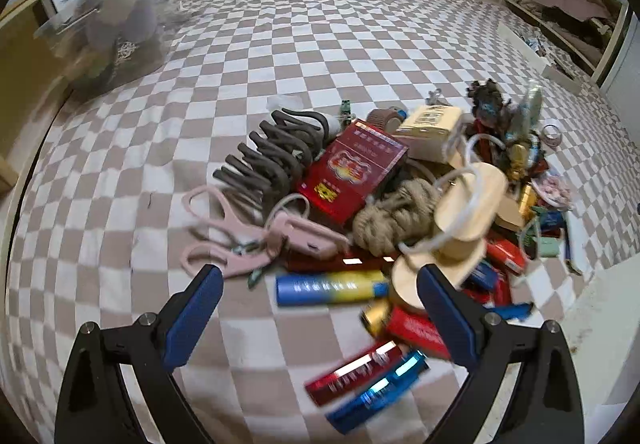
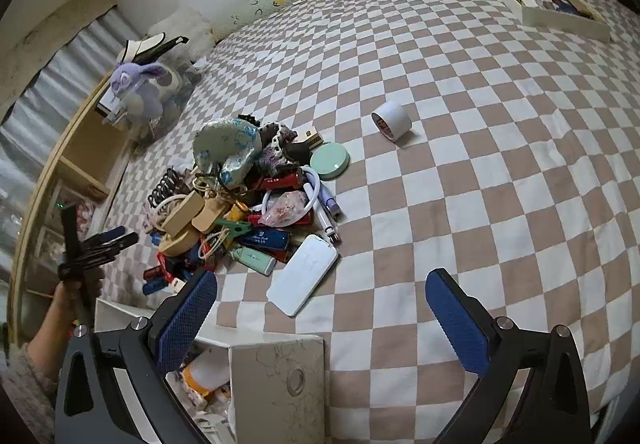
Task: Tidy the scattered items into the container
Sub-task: 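Move the left gripper over the pink clip while the right approaches the white tape roll, then lower the left gripper onto the pink clip while the right grasps the white tape roll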
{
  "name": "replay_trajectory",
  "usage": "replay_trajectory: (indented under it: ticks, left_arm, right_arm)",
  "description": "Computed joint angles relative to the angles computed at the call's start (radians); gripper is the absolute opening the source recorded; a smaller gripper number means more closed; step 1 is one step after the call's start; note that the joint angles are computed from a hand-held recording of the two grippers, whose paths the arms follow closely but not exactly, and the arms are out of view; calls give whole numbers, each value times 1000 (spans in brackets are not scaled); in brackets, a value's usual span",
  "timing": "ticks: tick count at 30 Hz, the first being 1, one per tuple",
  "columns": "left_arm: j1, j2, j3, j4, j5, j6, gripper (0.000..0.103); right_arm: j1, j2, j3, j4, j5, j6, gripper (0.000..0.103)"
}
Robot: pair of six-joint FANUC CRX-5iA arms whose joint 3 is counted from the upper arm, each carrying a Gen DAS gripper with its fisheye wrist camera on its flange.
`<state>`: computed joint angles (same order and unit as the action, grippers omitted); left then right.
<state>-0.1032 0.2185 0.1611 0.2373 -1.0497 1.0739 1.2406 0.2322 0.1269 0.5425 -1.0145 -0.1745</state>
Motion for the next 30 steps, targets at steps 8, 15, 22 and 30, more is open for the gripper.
replay_trajectory:
  ticks: [8, 15, 22, 30]
  left_arm:
    - [15, 53, 24, 20, 28, -32, 102]
    - [20, 98, 52, 43, 19, -71, 103]
    - [14, 121, 68, 16, 28, -48, 103]
    - [3, 143, 86, -23, 34, -26, 103]
  right_arm:
    - [-13, 10, 13, -30, 8, 20, 103]
    - [-18, 28, 39, -55, 5, 72, 103]
    - [-23, 41, 60, -74, 2, 119, 103]
    - [-32, 70, 97, -111, -11, 161, 103]
